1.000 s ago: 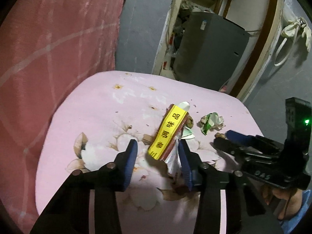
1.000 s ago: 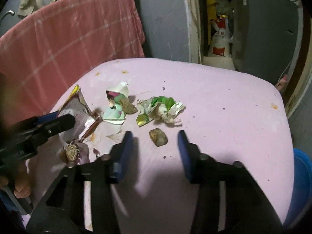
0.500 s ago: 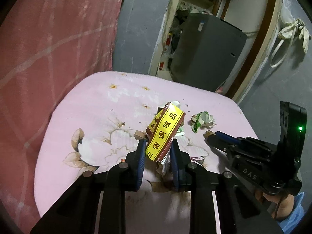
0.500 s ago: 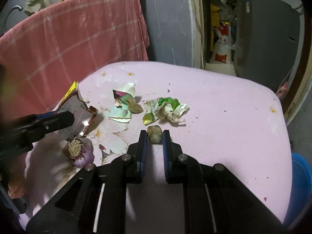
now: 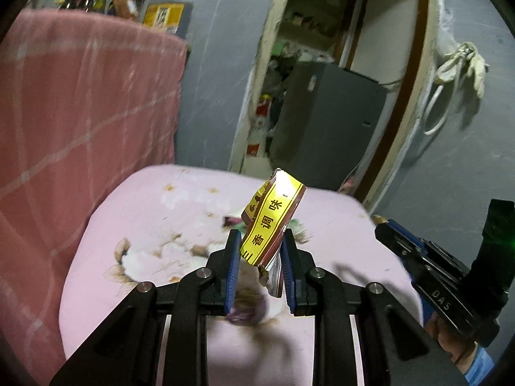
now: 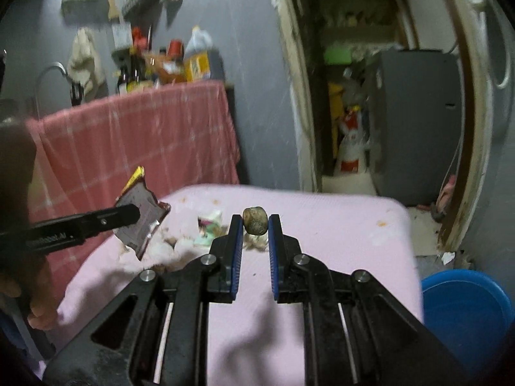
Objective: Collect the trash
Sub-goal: 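Carry the wrapper and nut over the blue basin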
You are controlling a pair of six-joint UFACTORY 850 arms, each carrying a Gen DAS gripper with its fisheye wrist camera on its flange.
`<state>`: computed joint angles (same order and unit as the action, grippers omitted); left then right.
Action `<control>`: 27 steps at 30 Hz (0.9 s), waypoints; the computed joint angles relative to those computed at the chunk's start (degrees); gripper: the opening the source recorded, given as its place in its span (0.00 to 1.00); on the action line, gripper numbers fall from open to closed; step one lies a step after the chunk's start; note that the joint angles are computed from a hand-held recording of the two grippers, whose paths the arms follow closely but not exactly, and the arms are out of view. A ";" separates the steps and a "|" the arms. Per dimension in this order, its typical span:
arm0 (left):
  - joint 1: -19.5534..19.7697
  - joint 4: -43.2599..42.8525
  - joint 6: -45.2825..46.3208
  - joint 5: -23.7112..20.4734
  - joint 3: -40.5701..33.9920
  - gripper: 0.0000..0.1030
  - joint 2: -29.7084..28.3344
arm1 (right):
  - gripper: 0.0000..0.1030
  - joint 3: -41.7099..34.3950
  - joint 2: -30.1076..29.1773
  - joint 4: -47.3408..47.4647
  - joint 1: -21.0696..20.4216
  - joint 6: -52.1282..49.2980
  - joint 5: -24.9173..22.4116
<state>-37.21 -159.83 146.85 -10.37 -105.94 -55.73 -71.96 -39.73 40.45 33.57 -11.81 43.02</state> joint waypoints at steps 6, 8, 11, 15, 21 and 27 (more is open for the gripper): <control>-2.17 -2.13 2.96 -4.24 0.67 0.20 0.80 | 0.15 6.23 4.18 4.43 2.16 -2.69 10.16; -2.98 -0.09 1.19 -5.32 -0.11 0.20 0.36 | 0.15 8.28 5.54 6.25 2.83 -3.51 13.48; -3.90 4.21 -2.89 -6.91 -1.60 0.20 -0.65 | 0.15 11.56 7.77 8.60 3.39 -3.57 17.37; -5.09 9.80 -8.74 -8.23 -3.55 0.20 -1.71 | 0.15 15.88 10.64 11.73 3.87 -2.06 22.11; -7.33 22.07 -20.45 -7.40 -9.88 0.20 -5.05 | 0.15 21.10 14.10 17.72 3.61 1.10 25.95; -9.68 41.46 -38.95 -5.44 -19.11 0.20 -10.40 | 0.15 24.62 16.11 22.47 1.67 7.58 24.42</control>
<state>-46.89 -118.37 107.90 -15.82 -125.05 -66.13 -47.34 -23.61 62.92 35.24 -4.23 67.44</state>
